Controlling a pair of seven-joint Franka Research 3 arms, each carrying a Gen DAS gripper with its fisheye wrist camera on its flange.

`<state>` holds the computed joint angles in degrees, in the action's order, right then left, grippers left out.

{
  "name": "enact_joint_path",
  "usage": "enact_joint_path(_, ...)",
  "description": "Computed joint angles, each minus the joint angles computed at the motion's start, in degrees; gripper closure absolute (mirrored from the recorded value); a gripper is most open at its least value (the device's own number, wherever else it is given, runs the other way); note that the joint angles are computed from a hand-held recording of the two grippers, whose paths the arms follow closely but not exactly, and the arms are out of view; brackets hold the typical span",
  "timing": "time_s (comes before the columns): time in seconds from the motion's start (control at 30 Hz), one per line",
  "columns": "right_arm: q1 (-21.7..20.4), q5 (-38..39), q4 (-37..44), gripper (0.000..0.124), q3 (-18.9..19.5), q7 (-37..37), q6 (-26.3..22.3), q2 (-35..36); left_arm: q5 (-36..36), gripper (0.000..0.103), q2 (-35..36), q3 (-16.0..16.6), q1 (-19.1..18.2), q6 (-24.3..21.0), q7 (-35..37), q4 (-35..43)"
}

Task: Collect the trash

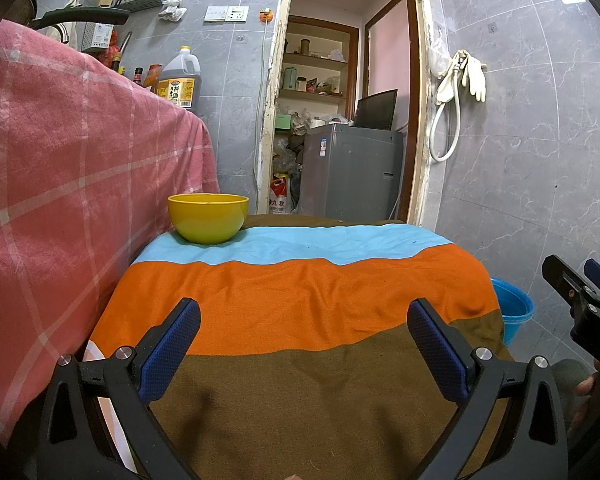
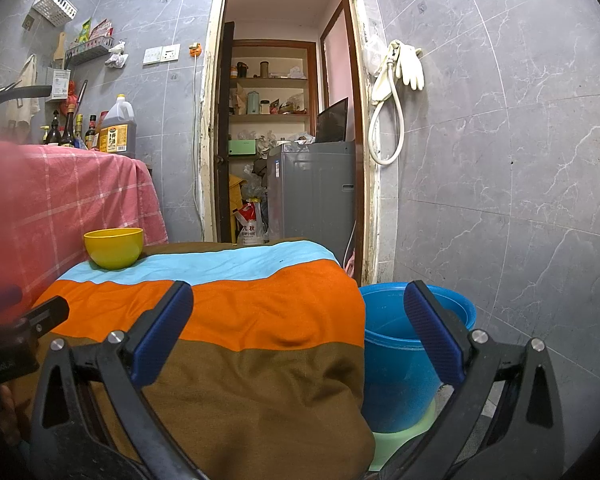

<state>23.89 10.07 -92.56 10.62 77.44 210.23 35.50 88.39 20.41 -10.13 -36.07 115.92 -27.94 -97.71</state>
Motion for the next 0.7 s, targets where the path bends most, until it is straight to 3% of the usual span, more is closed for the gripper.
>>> enact_joint_path(0.3, -0.02, -0.10, -0.09, 0.021, -0.02, 0.05, 0.01, -0.04, -1.91, 0.001, 0.20, -0.14, 0.45, 1.61, 1.06, 0.51)
enact_joint_path(0.7, 0.28, 0.26, -0.20, 0.021, -0.14, -0.25, -0.22, -0.15, -3.48, 0.001, 1.27, 0.46, -0.60, -0.29, 1.68, 2.12)
